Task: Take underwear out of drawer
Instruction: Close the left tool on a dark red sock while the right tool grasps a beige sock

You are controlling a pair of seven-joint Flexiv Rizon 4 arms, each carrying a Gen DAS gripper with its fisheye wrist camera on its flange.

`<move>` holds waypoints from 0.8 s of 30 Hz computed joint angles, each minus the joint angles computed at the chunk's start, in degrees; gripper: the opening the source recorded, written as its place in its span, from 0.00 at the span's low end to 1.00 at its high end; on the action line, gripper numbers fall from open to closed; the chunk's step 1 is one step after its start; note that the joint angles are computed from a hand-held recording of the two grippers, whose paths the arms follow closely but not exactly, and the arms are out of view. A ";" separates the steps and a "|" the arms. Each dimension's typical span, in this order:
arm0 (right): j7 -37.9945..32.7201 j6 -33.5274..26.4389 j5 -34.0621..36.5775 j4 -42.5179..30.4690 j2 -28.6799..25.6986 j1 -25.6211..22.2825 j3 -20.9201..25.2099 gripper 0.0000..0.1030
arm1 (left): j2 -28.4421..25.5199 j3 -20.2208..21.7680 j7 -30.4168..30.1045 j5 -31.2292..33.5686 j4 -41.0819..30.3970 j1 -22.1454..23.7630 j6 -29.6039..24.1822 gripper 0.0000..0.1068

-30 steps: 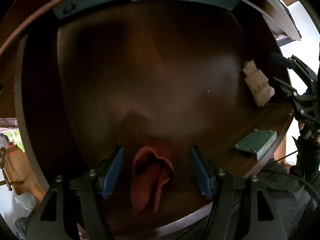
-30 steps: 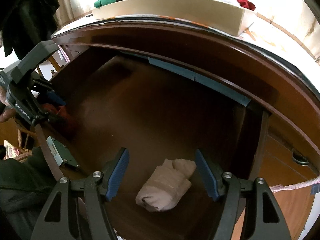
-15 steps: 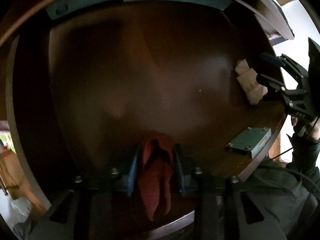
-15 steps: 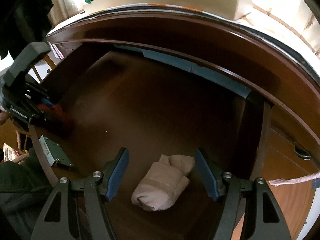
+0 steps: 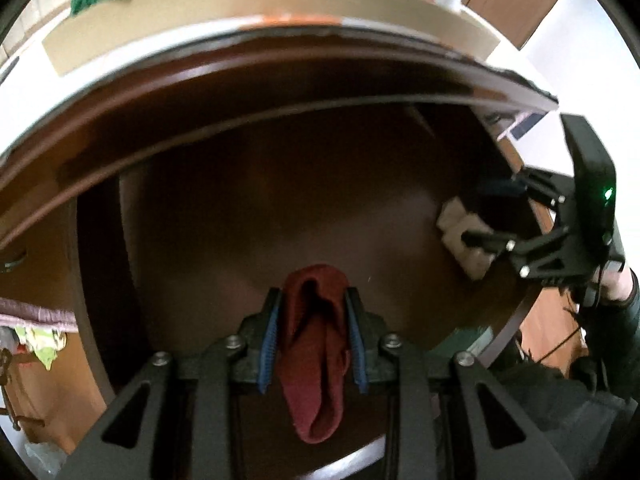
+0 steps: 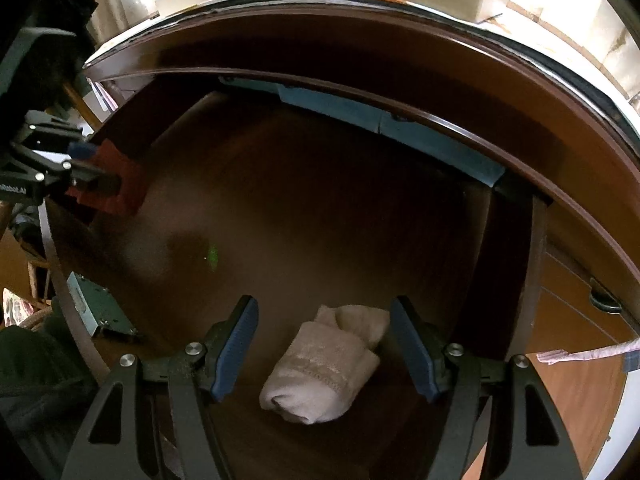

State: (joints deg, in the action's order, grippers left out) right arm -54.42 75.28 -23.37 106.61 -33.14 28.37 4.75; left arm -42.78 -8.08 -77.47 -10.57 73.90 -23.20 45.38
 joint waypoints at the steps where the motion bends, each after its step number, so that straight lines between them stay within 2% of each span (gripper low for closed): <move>1: -0.25 -0.74 0.44 -0.48 -0.21 -0.33 0.50 0.68 | 0.74 -0.19 1.65 -0.21 1.94 1.23 2.31 0.27; 5: -0.75 -2.99 1.85 -1.93 -0.76 -0.97 1.50 0.68 | 0.79 0.78 1.02 1.82 3.57 -0.41 9.81 0.27; 10: -2.60 -6.52 3.31 -3.79 -1.23 -1.70 3.09 0.68 | 0.59 1.46 0.59 3.67 3.95 -1.23 15.87 0.27; 16: -4.57 -10.52 3.73 -5.55 -1.72 -0.94 3.38 0.68 | -0.27 1.40 -0.14 3.69 3.82 -1.59 19.79 0.27; 23: -8.44 -14.87 5.57 -9.35 -3.72 -1.26 4.97 0.67 | -1.34 0.64 -0.79 2.30 4.23 -1.06 21.46 0.27; 24: -9.26 -16.11 6.33 -10.42 -4.33 -1.53 5.48 0.65 | -1.36 0.50 -0.80 2.10 4.41 -0.93 21.77 0.27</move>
